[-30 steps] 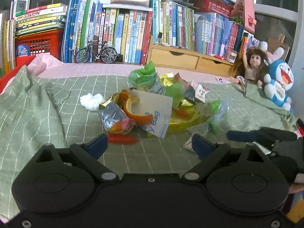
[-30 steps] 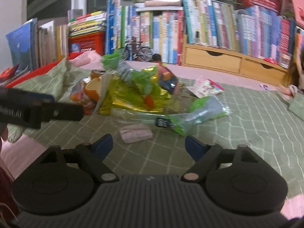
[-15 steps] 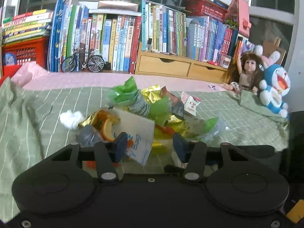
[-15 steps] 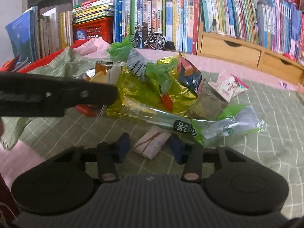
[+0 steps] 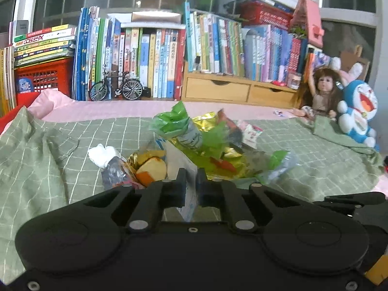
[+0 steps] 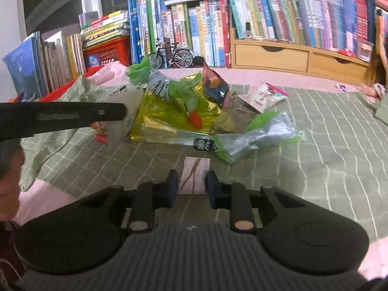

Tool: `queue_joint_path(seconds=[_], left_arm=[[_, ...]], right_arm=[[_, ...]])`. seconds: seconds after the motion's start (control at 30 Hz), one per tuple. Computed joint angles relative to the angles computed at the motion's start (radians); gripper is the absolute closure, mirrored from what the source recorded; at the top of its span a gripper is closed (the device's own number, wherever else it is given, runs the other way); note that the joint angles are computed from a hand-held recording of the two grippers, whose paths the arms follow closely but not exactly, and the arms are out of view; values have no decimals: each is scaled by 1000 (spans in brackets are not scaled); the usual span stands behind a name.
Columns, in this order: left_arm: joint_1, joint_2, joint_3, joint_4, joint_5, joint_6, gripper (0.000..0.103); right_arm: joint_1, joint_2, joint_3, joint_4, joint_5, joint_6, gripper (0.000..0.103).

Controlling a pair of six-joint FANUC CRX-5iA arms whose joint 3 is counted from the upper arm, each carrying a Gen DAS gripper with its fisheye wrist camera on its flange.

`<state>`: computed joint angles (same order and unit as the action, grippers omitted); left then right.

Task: Collect trash
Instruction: 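Lift both held items and carry them past the bed edge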

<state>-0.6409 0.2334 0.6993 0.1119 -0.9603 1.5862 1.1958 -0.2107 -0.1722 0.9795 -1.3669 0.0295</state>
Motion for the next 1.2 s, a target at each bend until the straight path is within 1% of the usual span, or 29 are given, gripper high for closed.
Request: queue_joint_path(seconds=[0.17, 0.33, 0.43, 0.5, 0.57, 0.6, 0.63, 0.67, 0.7, 0.73, 0.8, 0.83, 0.9, 1.0, 1.1, 1.2], left_arm=[[15, -95, -139, 97, 31, -104, 94], [17, -163, -230, 166, 19, -213, 94], [8, -189, -265, 177, 13, -255, 91], [1, -202, -284, 171, 18, -258, 88], [-4, -216, -303, 163, 28, -244, 70], [-6, -219, -309, 157, 37, -236, 53], [-11, -226, -317, 142, 51, -222, 46], [-12, -227, -318, 136, 57, -218, 45], [-13, -224, -316, 135, 59, -216, 39], [-14, -221, -316, 134, 59, -211, 30], [-17, -204, -301, 124, 48, -191, 23], [-20, -195, -294, 118, 40, -179, 23], [-30, -173, -269, 89, 27, -146, 21], [-46, -142, -240, 42, 22, -112, 19], [-62, -105, -197, -6, -8, -74, 19], [-66, -83, -179, -20, -26, -50, 25]], right_arm=[[39, -7, -10, 7, -71, -34, 73], [69, -19, -23, 4, -114, -66, 73], [81, -19, -26, 10, -141, -80, 73], [86, -22, -29, 11, -150, -94, 73], [90, -22, -28, 13, -164, -103, 71], [93, -21, -29, 14, -174, -106, 69], [96, -20, -28, 15, -184, -108, 68], [99, -20, -28, 14, -191, -108, 68], [102, -21, -29, 15, -199, -109, 68], [105, -23, -31, 16, -205, -109, 68], [112, -23, -33, 18, -224, -113, 66], [115, -24, -36, 21, -232, -115, 61], [122, -24, -40, 24, -249, -125, 54], [130, -27, -45, 29, -261, -124, 50], [134, -36, -61, 40, -250, -125, 43], [129, -35, -66, 45, -243, -120, 41]])
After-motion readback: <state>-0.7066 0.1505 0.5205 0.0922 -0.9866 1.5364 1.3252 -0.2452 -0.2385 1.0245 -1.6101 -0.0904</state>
